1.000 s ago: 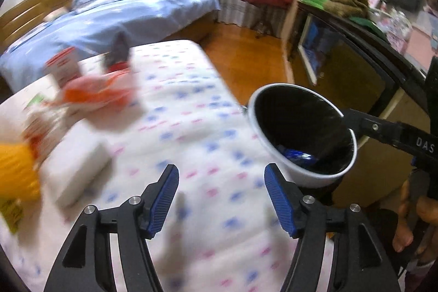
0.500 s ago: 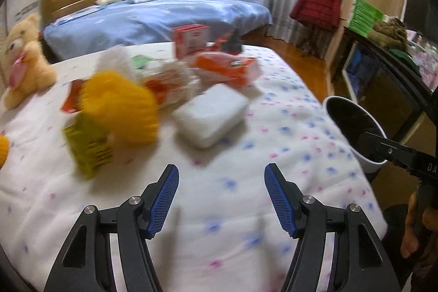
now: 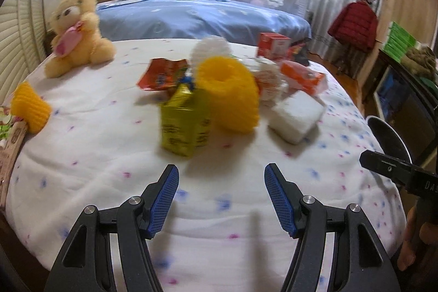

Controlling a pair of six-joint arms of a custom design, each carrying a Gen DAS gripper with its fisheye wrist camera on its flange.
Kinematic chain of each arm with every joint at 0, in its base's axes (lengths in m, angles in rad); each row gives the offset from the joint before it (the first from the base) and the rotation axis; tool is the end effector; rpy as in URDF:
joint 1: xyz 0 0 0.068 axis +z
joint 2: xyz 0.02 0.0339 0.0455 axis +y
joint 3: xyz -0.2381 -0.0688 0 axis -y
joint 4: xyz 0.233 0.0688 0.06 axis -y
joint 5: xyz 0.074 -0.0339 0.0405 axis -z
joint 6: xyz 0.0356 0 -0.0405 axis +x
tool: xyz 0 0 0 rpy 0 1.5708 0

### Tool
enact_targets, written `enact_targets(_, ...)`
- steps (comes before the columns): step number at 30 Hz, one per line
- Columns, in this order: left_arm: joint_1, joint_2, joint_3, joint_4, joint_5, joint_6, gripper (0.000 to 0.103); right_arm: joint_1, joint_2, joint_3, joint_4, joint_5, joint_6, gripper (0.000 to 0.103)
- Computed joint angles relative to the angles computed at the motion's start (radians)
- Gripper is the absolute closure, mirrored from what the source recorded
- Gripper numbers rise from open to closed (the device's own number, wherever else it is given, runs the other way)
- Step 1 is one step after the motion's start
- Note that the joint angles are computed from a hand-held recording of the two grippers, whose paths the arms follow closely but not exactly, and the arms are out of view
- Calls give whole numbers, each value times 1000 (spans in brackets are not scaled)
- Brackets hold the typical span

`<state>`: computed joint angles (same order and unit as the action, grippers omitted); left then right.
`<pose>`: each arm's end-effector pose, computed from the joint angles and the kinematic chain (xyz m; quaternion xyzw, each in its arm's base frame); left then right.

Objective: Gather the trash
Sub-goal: 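Move both open tools back over the trash on the bed, then grasp the yellow paper packet with the left tool while the right tool grasps the white foam block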

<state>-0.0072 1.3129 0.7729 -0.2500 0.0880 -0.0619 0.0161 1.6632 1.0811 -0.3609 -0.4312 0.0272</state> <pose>0.2670 -0.0051 0.1976 -0.0085 0.9240 -0.0538 0.3786 0.3318 0.0202 0.1865 -0.0609 0.9295 0.2100 0.2971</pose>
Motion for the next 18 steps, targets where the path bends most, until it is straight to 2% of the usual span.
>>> enact_targets(4, 13, -50, -31, -18, -20, -10, 38, 44, 42, 31, 22, 9, 34, 21)
enact_targets(7, 2, 22, 33, -23, -34, -34, 38, 65, 69, 52, 31, 14, 54, 21)
enact_targets(12, 1, 48, 61, -29, -40, -46, 38, 100, 119, 104, 46, 36, 89, 21)
enact_targets(13, -13, 100, 103, -15, -51, -58, 38, 106, 130, 117, 49, 38, 96, 21)
enact_targets(18, -29, 174, 167, -9, -72, -77, 39, 118, 215, 207, 42, 24, 148, 22)
